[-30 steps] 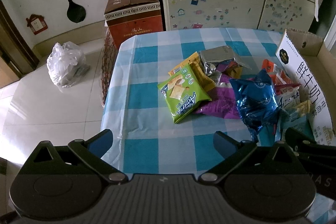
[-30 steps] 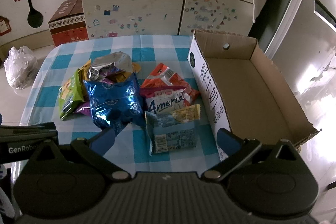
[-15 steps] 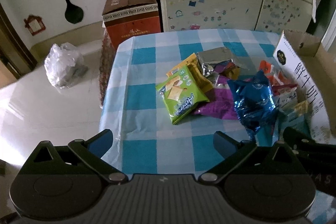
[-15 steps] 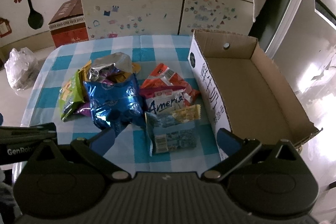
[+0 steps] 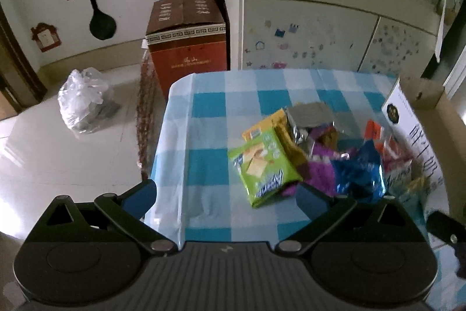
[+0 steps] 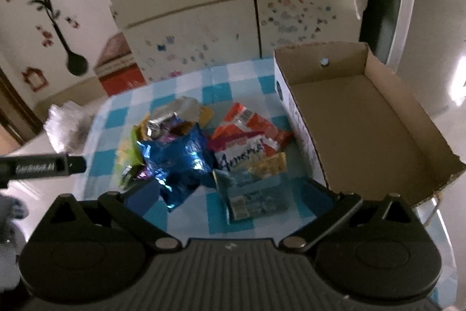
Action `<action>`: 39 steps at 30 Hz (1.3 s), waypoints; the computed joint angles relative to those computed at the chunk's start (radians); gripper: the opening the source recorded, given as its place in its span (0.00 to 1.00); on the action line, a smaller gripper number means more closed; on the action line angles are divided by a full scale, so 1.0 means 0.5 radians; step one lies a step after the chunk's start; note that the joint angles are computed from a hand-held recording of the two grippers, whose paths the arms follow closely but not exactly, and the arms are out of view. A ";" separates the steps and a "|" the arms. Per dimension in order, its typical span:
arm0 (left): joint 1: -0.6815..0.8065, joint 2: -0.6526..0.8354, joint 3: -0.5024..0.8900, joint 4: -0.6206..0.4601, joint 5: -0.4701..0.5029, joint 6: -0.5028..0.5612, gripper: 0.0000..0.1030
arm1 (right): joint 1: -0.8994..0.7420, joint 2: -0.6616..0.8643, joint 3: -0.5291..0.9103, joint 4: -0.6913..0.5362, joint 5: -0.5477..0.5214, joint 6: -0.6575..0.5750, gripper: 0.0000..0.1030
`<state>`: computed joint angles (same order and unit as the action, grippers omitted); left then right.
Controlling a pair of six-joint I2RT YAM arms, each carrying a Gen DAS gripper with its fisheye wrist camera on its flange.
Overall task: Organize snacks
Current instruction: 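Reach the left tool to the green cracker bag while the right tool reaches the blue foil bag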
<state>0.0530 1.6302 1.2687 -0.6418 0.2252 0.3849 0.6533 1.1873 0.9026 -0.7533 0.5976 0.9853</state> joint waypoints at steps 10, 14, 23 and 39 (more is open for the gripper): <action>-0.024 0.369 0.393 -0.159 0.014 -0.151 1.00 | -0.023 -0.264 -0.264 0.323 -0.107 -0.304 0.99; -0.036 0.494 0.519 -0.258 0.039 -0.209 1.00 | -0.083 -0.220 -0.314 0.503 -0.201 -0.486 0.99; -0.074 0.670 0.659 -0.303 0.085 -0.284 1.00 | -0.236 -0.002 -0.312 0.834 -0.451 -0.814 0.94; -0.139 0.922 0.823 -0.352 0.141 -0.452 1.00 | -0.453 0.396 -0.235 1.122 -0.708 -1.083 0.87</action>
